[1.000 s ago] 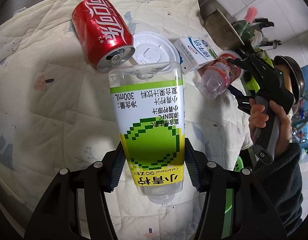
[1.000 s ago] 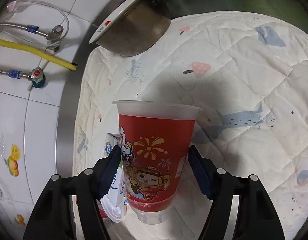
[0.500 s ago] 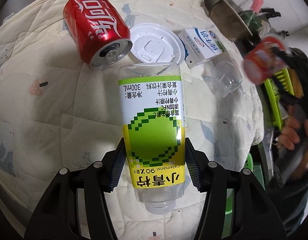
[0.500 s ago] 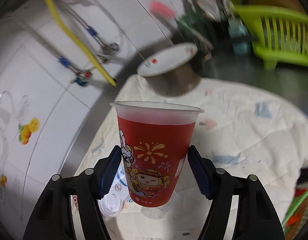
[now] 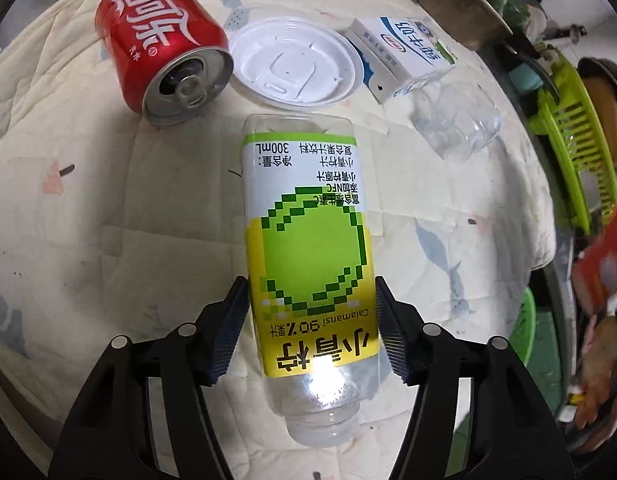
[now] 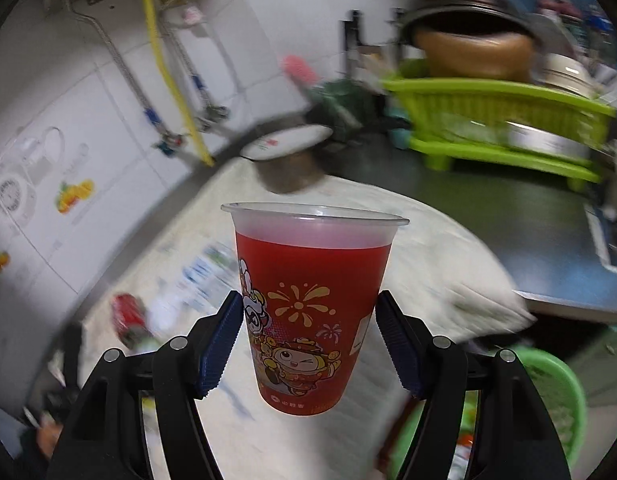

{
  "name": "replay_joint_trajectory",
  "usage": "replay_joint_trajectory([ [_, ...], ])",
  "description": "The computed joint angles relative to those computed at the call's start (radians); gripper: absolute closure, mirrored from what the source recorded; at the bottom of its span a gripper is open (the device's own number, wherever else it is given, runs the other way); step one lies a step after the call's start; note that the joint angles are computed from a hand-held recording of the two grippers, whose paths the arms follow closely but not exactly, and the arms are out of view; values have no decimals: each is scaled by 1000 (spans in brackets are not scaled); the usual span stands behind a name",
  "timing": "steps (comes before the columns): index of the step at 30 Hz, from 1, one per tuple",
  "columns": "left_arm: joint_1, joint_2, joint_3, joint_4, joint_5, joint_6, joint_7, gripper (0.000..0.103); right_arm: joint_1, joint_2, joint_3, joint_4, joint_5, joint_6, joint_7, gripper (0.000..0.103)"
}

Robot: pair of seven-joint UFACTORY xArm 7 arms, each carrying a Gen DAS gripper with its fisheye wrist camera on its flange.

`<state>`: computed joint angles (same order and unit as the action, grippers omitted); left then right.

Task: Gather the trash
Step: 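Carry the red cup over the green basket with the right gripper while the left lifts the juice bottle, then drop the red cup into the green basket with the right gripper while the left drops the juice bottle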

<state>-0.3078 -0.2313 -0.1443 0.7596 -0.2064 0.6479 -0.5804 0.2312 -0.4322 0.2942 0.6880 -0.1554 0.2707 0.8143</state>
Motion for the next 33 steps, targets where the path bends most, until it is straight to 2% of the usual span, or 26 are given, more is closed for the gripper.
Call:
replay_joint_trajectory([
  [7, -7, -25, -9, -12, 22, -11, -7, 44, 28, -320, -70, -281, 43, 256, -61, 37],
  [10, -22, -51, -11, -16, 9, -18, 5, 45, 19, -419, -64, -368, 47, 378, -67, 37],
  [14, -60, -68, -26, 8, -12, -28, 35, 46, 25, -489, -72, -458, 71, 442, -65, 37],
  [21, -152, -16, -72, 110, -54, -45, 92, 48, 32, -514, -88, -535, 95, 468, -57, 36],
  [23, -179, 26, -93, 161, -52, -46, 106, 49, 36, -545, -86, -550, 95, 483, -50, 30],
  [27, -220, 111, -124, 251, -49, -46, 125, 49, 48, -653, -82, -570, 98, 542, -37, 29],
  [33, -280, 294, -166, 432, -3, -25, 126, 49, 78, -926, -71, -582, 109, 709, -10, 23],
])
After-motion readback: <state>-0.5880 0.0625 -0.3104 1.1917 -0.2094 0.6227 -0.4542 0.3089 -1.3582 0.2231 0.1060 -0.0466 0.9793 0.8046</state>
